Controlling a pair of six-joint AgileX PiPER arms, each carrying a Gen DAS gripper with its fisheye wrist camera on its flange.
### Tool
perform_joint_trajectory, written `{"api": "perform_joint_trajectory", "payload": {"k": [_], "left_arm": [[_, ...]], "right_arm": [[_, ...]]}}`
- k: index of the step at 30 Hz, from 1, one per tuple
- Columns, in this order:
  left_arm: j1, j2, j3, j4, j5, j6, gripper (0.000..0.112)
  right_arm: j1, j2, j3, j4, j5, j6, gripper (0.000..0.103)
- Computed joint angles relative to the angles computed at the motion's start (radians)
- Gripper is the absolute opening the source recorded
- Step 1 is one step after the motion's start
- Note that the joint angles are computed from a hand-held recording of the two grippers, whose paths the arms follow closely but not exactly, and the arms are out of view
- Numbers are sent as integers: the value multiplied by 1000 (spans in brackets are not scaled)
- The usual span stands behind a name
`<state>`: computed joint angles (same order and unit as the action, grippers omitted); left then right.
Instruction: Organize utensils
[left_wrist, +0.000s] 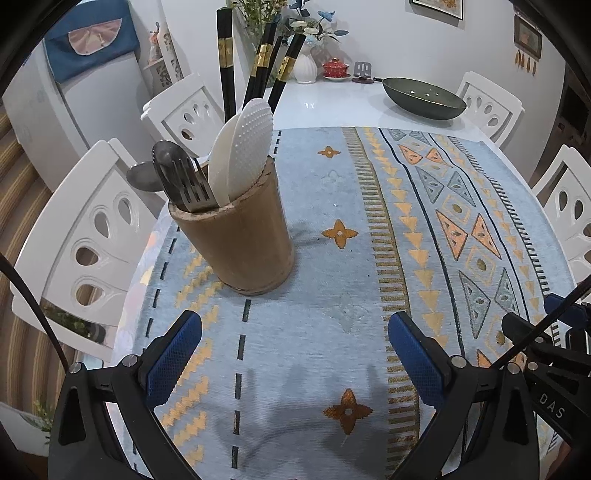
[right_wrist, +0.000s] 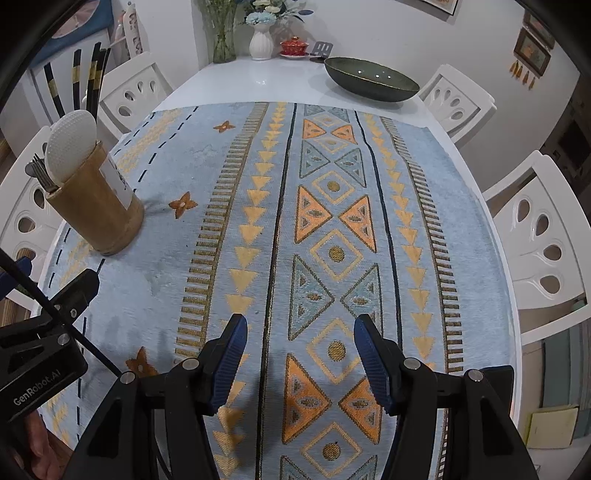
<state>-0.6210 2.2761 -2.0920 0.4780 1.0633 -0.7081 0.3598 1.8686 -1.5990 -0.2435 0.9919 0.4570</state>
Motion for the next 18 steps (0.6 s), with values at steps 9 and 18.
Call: {"api": "perform_joint_trajectory", "payload": {"k": [9,18], "left_arm": [[-1,36,-58,16,35,5,101],[10,47,-51,24,33,7,101]], "right_arm": [[-1,13,-8,15,-1,-23,58],[11,45,-26,20,-5,-30,58]]}}
